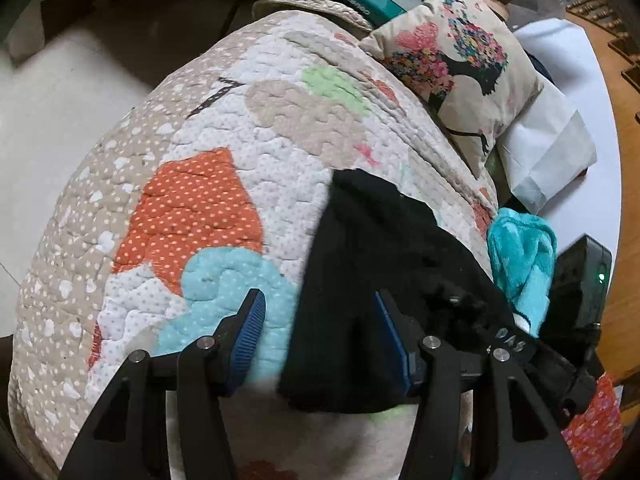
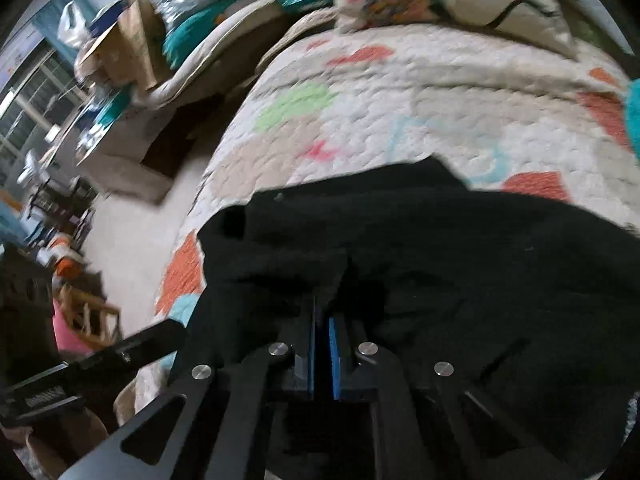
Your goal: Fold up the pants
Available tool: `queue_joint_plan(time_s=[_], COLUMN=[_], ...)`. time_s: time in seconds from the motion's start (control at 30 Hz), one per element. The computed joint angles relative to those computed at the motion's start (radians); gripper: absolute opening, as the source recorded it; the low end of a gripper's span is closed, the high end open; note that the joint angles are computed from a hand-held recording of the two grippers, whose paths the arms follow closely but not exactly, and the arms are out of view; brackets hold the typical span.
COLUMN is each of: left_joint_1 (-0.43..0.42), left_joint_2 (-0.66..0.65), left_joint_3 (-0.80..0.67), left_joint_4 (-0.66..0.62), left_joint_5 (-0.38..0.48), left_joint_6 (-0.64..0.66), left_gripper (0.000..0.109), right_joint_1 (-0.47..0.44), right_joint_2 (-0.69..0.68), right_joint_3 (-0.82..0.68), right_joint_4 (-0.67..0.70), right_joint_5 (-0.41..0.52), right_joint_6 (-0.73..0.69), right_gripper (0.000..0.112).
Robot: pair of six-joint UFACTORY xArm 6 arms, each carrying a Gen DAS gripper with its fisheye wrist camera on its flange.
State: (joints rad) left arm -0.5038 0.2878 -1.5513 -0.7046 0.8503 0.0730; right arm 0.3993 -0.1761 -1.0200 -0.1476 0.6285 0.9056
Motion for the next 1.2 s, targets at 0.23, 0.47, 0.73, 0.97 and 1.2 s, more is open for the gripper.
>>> queue_joint_plan(time_s=[0.23,0.47,0.73,0.97,1.2], left_joint_1=[0.002,-0.030,-0.068,-0.059,-0.005], left_joint_2=[0.019,0.040,0.053,0.061,0.073], left_joint_3=[-0.007,-0.033,-0.048,-0.065,-0.103], left_joint_4=[-0.068,-0.121,0.001,0.018,-0.010], left_joint_5=[0.014,0.044,0.044,0.065,0.103], left_joint_6=[0.048,0.135,0.083,0.026,-0.030], left_gripper=[0.055,0.055,0.015,0.010,0.008], right_joint_1=[-0.011,0.005,-0.050,-0.009,-0.032], right_joint_2=[-0.063,-0.026,0.209,0.533,0.559], right_joint_3=[0.008,-0.122,-0.369,-0.754,-0.811], right_joint_4=[-0.101,-0.242,0.077,0.083,0.152], right_joint_5=[0.224,0.420,0.183,0.506,0.481], right_joint_6=[0.152,0.204,-0.338,-0.496,-0.449], right_gripper=[0.009,0.045,0.055,0.023,0.011])
